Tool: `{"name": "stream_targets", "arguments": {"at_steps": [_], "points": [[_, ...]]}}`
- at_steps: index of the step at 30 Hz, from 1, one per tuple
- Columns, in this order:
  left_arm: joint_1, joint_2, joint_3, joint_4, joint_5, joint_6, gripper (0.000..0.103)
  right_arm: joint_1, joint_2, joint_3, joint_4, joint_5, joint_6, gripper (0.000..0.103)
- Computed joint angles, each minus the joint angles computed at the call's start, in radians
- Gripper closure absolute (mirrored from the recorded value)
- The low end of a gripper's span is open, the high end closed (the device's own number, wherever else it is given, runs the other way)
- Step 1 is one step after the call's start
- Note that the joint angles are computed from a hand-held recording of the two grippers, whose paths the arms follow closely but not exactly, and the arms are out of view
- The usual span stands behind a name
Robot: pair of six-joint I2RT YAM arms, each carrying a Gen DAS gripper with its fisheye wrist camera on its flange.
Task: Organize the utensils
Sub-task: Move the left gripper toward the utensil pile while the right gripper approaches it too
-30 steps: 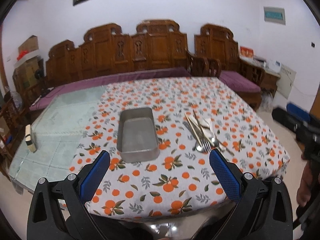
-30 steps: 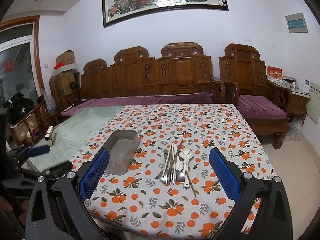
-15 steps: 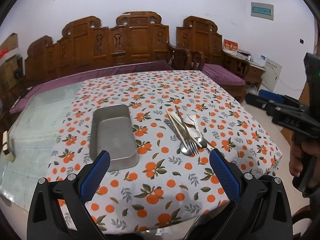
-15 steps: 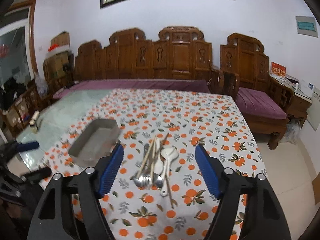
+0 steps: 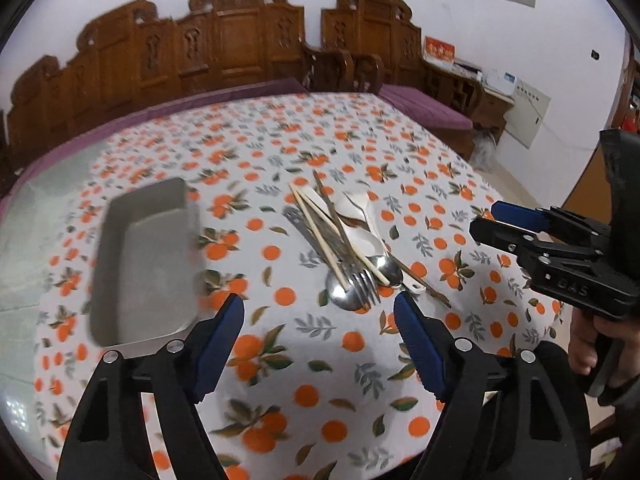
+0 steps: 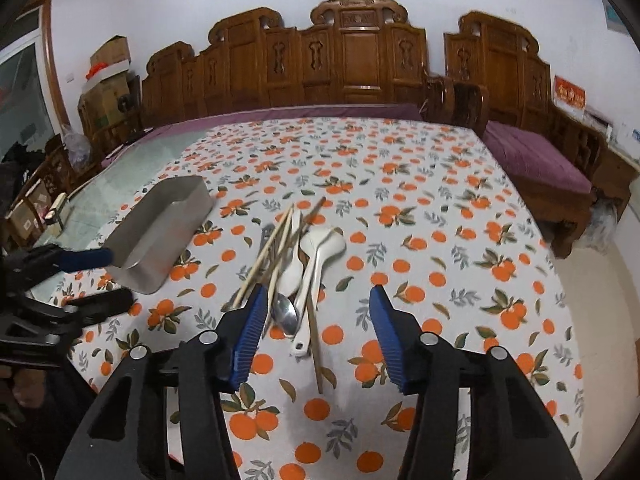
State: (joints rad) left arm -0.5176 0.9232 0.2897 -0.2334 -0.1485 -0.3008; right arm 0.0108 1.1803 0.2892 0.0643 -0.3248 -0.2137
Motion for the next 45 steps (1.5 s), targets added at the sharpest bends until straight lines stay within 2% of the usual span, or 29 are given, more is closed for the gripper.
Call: {"name": "stream_targets", "arguments": {"at_steps": [3,7,10,13,18,25,26,32,36,39,45], "points": [[0.027,0.195,0.012,0.149,0.054,0.012,0.042,-0.008,0.061,-0.003,0.046,0.002,-0.017,0.052],[0.055,0.415,0.047,0.305,0.085,0.038,0.048,-0.037,0.14,0.014,0.08,-0.009,-0.02,0.052],[0.07,0.552,0.085,0.387,0.116,0.044,0.057,-0.053,0.17,0.025,0.088,-0.013,-0.024,0.052],[0.074,0.658,0.12,0.436,0.124,0.031,0.064,-0.061,0.187,0.032,0.086,-0.022,-0.022,0.052],[0.084,0.745,0.139,0.481,0.145,0.02,0.072,-0.059,0.184,0.03,0.088,-0.02,-0.024,0.052],[0.099,0.747,0.132,0.51,0.172,0.024,0.084,-0.011,0.165,0.014,0.085,0.002,-0.017,0.052],[0.116,0.739,0.125,0.512,0.203,0.026,0.095,-0.002,0.164,0.012,0.086,0.008,-0.013,0.052],[0.163,0.666,0.074,0.517,0.253,0.068,0.099,0.102,0.195,0.001,0.134,0.08,0.033,0.052],[0.179,0.602,0.027,0.518,0.249,0.106,0.1,0.164,0.267,0.026,0.179,0.124,0.079,0.052],[0.191,0.524,-0.034,0.539,0.243,0.118,0.1,0.199,0.335,0.062,0.204,0.134,0.112,0.06],[0.25,0.429,-0.107,0.565,0.292,0.135,0.1,0.276,0.49,0.161,0.237,0.163,0.179,0.07]]}}
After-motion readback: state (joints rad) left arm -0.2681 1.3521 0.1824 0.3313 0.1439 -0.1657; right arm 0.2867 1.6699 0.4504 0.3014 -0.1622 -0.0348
